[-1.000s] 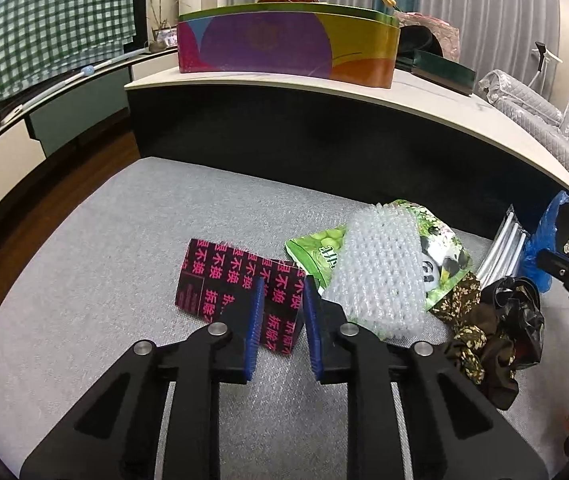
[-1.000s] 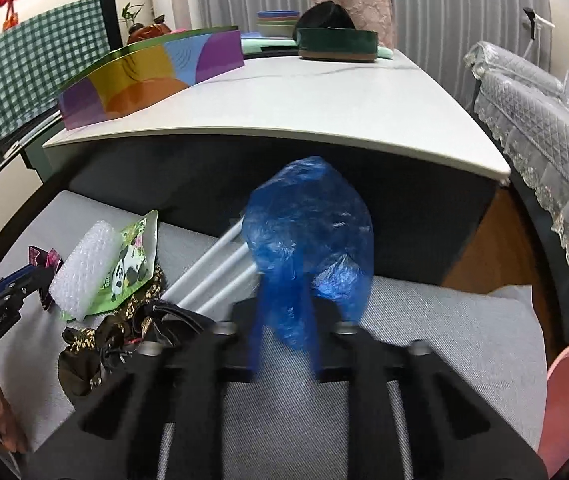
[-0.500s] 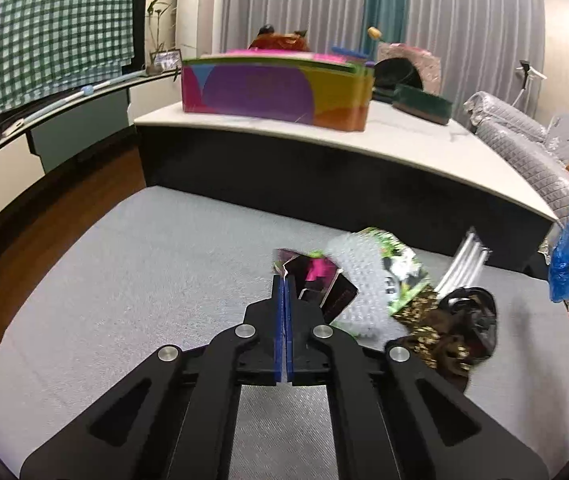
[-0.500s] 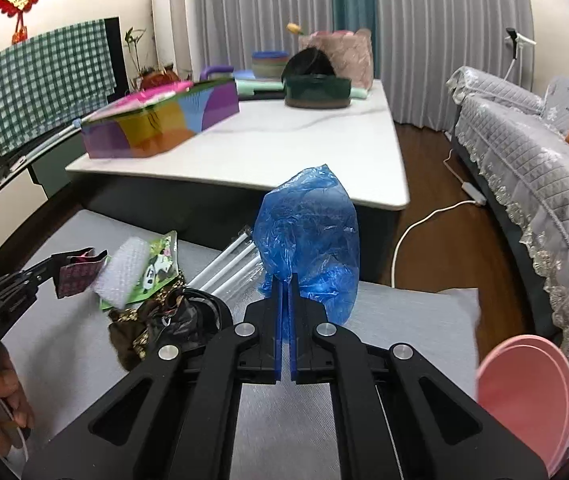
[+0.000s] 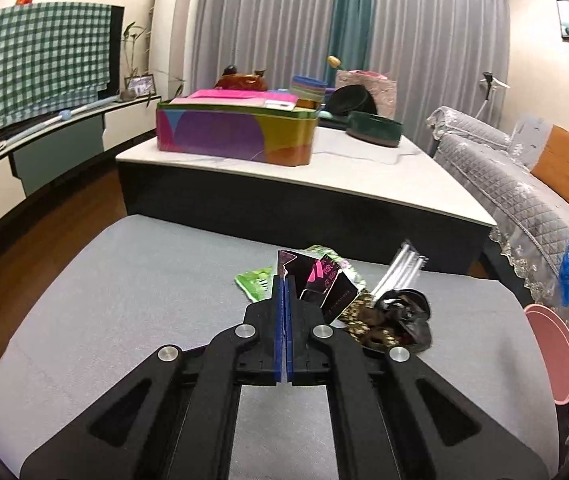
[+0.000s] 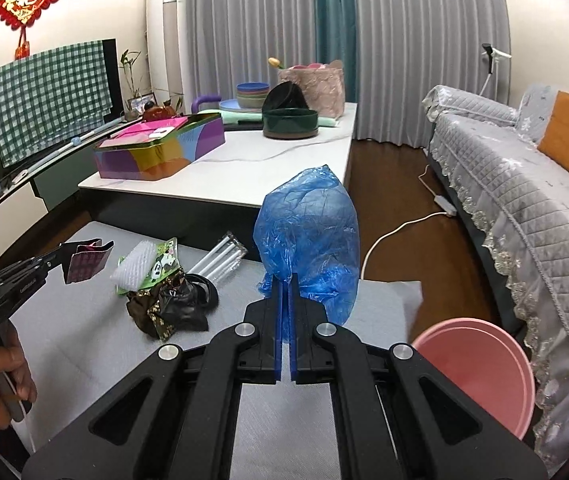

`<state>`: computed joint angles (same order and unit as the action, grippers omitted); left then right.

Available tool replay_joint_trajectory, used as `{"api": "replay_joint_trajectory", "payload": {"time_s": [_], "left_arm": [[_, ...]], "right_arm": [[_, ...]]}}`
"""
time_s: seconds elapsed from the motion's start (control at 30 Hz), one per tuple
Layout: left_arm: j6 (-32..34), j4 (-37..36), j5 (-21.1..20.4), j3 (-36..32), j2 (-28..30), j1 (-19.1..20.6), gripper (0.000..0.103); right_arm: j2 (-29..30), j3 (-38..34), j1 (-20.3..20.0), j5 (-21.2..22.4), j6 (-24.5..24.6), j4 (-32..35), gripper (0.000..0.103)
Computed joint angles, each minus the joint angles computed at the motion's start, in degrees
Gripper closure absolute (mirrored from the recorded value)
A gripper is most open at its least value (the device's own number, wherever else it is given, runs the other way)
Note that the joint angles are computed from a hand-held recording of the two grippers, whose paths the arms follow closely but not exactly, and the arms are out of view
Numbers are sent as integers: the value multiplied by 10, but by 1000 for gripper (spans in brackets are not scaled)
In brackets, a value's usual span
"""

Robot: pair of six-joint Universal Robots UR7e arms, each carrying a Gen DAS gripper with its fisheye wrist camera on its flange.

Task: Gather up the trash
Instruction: 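Carry the packet and blue bag in both tools over the pink bin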

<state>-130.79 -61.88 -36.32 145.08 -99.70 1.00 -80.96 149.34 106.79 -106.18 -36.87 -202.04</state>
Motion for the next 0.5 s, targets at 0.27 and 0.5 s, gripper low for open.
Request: {"api": "replay_joint_trajectory", "payload": {"time_s": [0.27, 0.5], "left_arm": [[49, -50, 11, 1, 29, -29, 103], [94, -119, 20, 4, 65, -38, 103]], "right_arm": [[-77, 35, -43, 29, -15, 10, 100], [-110, 59, -92, 63, -38, 1, 100]]}}
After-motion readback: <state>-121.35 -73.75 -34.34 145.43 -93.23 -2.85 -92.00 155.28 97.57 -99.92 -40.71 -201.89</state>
